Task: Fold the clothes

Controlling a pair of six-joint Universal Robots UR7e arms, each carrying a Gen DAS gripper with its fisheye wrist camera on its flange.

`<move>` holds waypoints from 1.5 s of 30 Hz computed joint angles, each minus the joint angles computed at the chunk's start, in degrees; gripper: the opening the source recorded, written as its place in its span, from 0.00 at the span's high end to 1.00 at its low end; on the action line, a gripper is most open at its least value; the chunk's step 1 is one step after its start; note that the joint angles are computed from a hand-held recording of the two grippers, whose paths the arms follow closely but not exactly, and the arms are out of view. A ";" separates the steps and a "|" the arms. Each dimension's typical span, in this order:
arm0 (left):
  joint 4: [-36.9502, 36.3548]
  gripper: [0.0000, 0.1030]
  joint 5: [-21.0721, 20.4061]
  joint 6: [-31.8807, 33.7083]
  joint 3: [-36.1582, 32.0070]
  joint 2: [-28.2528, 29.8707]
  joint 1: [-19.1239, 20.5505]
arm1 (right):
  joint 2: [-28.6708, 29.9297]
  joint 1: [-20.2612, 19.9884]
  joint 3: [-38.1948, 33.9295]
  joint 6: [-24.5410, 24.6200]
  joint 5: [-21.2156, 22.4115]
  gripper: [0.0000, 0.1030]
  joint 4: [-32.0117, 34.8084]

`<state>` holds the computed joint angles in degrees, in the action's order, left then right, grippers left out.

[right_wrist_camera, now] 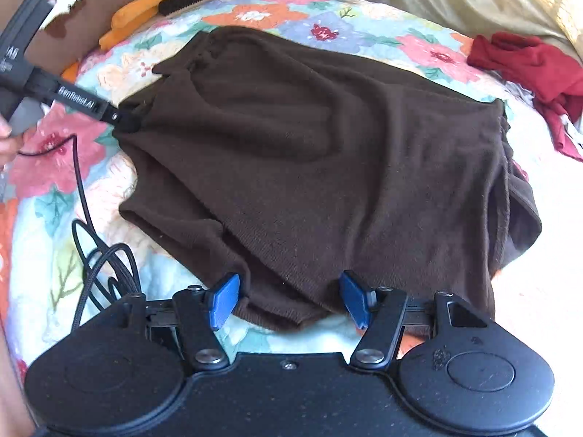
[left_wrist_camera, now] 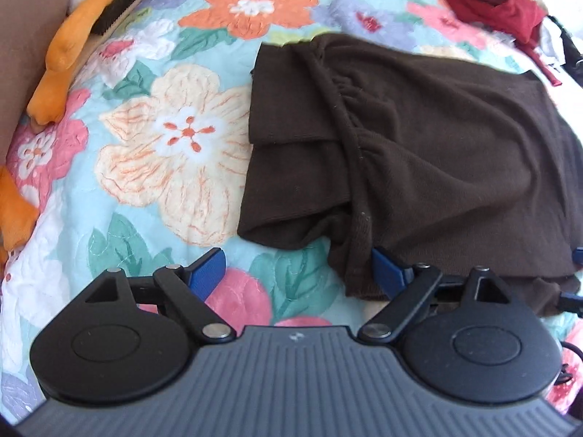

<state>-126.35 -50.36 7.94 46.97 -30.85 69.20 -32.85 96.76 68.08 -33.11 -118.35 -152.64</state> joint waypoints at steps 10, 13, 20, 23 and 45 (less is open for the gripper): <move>-28.21 0.15 -13.07 19.21 19.37 -7.48 -3.67 | -13.54 -0.94 5.80 22.42 10.78 0.36 10.47; -25.15 0.14 -15.90 20.37 19.47 -7.05 -4.32 | -16.35 -0.57 4.47 22.37 10.58 0.35 18.85; -23.05 0.14 -17.08 25.94 22.36 -4.56 -7.30 | -19.01 -5.15 15.33 14.76 14.42 0.21 -1.45; -23.75 0.16 -15.75 27.83 22.46 -2.63 -8.49 | -16.32 -8.88 14.03 19.48 18.82 0.21 -4.64; -8.66 0.56 -12.87 18.29 6.74 8.04 -8.82 | 1.20 -13.84 -9.40 24.24 30.57 0.84 -6.93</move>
